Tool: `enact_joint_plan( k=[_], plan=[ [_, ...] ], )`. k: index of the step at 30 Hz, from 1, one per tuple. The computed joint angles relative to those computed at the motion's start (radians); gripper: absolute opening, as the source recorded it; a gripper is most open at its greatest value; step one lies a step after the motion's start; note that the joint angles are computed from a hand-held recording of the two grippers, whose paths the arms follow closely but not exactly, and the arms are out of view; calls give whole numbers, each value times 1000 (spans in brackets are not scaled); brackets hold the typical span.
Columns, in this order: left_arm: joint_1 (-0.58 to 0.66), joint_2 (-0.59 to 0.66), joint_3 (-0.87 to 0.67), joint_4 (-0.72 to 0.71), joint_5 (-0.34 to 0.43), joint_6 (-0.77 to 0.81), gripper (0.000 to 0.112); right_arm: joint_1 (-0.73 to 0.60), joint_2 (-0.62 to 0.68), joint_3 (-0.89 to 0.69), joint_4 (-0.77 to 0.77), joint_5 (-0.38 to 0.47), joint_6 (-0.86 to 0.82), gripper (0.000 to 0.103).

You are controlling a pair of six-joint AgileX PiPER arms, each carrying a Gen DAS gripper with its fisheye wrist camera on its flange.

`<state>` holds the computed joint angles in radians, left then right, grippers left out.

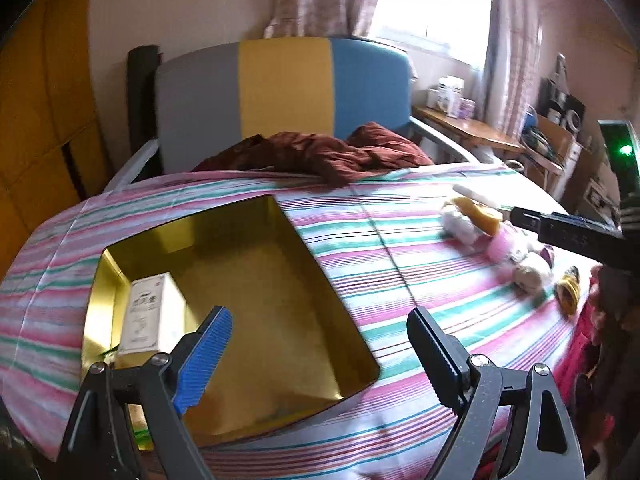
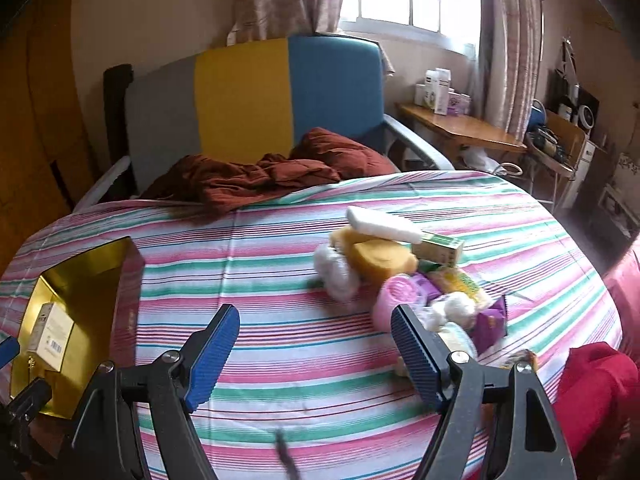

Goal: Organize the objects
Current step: 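Move both tools back to the items and grasp the pink curler with the left tool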

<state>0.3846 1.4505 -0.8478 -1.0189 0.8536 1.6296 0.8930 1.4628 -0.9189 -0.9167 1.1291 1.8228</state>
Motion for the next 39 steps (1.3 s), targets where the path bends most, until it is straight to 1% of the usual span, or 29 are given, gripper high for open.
enact_joint_plan(
  k=[3, 7, 12, 14, 16, 20, 21, 23, 24, 25, 28, 30, 32, 34, 39],
  plan=[
    [-52, -22, 18, 10, -15, -12, 90, -17, -63, 51, 2, -10, 21, 80],
    [-126, -39, 33, 20, -39, -35, 90, -58, -201, 155, 8, -21, 87, 80],
    [-244, -46, 36, 35, -90, -84, 90, -148, -377, 270, 32, -19, 131, 80],
    [-300, -39, 31, 40, -111, -110, 90, -203, -432, 310, 43, -37, 127, 80],
    [-357, -29, 26, 50, -140, -141, 90, -276, -473, 349, 54, -91, 112, 80],
    [-473, 3, 5, 68, -192, -205, 88, -429, -537, 433, 73, -260, 95, 80],
    [-503, 14, -1, 70, -205, -216, 88, -472, -547, 452, 87, -312, 83, 80],
    [-564, 39, -20, 66, -229, -232, 88, -608, -583, 503, 159, -471, -2, 80],
    [-596, 56, -32, 66, -242, -243, 87, -664, -595, 523, 195, -534, -39, 80],
    [-620, 72, -45, 71, -248, -257, 85, -706, -605, 541, 224, -576, -60, 80],
    [-690, 143, -109, 101, -235, -332, 82, -767, -631, 571, 257, -649, -96, 80],
    [-736, 186, -146, 110, -236, -377, 81, -787, -635, 581, 271, -679, -114, 80],
    [-780, 233, -190, 131, -235, -435, 81, -822, -639, 592, 315, -726, -171, 80],
    [-820, 278, -236, 147, -232, -486, 81, -865, -647, 603, 379, -759, -249, 80],
    [-913, 351, -315, 170, -269, -554, 82, -963, -665, 632, 580, -839, -471, 81]
  ],
)
